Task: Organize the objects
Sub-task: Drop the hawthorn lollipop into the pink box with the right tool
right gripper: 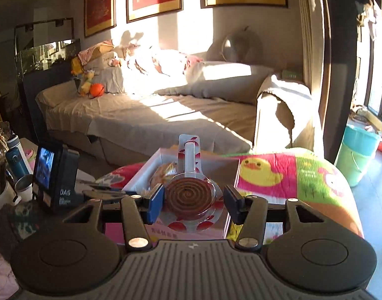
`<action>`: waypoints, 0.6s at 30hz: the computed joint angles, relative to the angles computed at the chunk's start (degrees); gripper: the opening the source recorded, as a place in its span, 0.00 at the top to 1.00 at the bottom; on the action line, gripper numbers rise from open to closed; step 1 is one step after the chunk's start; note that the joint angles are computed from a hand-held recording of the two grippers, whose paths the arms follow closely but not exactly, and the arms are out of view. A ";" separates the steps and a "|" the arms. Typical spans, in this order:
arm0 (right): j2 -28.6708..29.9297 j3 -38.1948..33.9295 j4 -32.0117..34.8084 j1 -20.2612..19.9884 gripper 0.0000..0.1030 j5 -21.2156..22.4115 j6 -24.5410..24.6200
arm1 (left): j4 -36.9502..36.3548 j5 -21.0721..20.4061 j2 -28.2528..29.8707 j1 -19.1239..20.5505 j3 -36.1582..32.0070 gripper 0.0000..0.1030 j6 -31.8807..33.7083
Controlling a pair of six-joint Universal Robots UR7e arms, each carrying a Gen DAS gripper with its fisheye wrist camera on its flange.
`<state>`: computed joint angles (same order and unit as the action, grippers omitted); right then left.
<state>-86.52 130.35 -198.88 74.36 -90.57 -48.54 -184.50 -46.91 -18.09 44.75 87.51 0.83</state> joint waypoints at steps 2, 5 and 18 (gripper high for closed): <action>2.27 -1.58 -1.34 0.94 0.50 -0.57 -0.92 | -0.01 -0.26 -0.12 0.08 0.07 0.87 0.05; 4.78 -3.96 -0.80 1.98 0.50 -1.45 -1.55 | 0.10 -0.50 -0.24 0.17 0.10 0.87 0.02; 14.74 -9.86 -4.95 4.77 0.50 -6.83 -15.30 | 0.27 -0.77 -0.25 0.22 0.11 0.87 0.10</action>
<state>-71.78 120.49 -203.84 79.14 -97.40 -63.84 -184.23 -47.67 -18.34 44.97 87.62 0.93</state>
